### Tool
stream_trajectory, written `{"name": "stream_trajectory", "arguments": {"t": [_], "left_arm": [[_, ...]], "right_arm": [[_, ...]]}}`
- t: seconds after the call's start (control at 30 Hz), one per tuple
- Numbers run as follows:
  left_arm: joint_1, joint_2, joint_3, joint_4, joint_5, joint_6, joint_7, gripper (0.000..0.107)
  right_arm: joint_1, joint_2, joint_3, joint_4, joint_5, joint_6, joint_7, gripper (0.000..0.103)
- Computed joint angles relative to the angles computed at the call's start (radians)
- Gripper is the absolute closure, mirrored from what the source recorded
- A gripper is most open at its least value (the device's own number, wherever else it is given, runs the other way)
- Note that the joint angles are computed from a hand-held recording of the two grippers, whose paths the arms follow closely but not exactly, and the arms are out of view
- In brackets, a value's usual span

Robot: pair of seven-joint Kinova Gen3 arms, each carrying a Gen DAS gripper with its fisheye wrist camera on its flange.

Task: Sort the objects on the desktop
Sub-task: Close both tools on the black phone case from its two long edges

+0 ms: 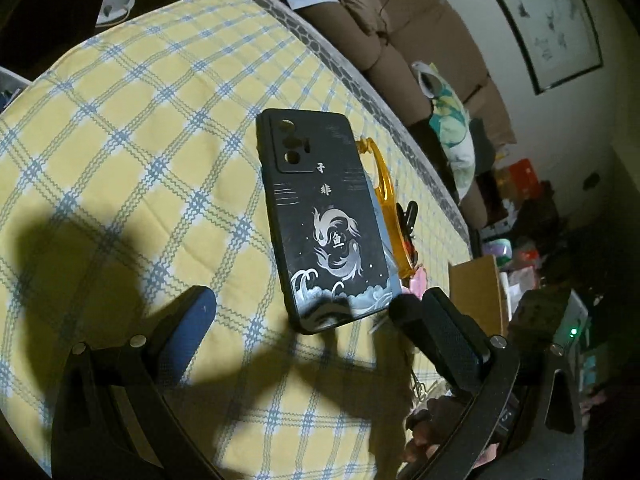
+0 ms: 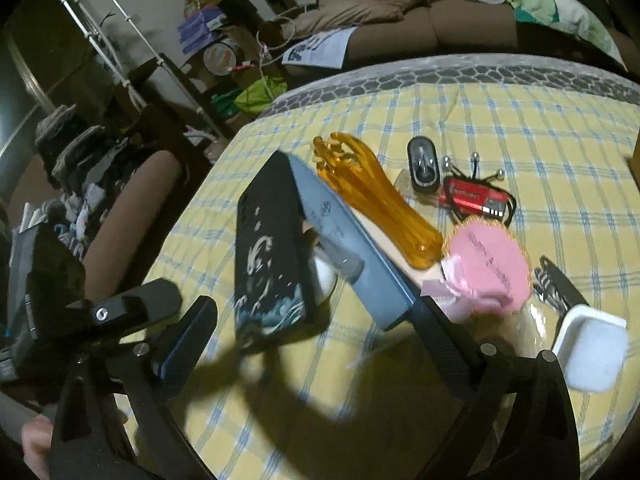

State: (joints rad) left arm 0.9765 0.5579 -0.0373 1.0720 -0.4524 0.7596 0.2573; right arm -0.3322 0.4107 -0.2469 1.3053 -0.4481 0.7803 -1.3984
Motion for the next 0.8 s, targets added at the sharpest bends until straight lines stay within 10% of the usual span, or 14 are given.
{"name": "stream_trajectory", "arguments": {"t": [0.33, 0.8], "left_arm": [[0.052, -0.065, -0.09, 0.165, -0.093, -0.176, 0.222, 0.005], [0.036, -0.075, -0.077, 0.202, -0.114, -0.217, 0.264, 0.005]], "right_arm": [[0.114, 0.013, -0.051, 0.031, -0.188, -0.01, 0.083, 0.041], [0.095, 0.044, -0.048, 0.005, -0.237, 0.04, 0.133, 0.042]]}}
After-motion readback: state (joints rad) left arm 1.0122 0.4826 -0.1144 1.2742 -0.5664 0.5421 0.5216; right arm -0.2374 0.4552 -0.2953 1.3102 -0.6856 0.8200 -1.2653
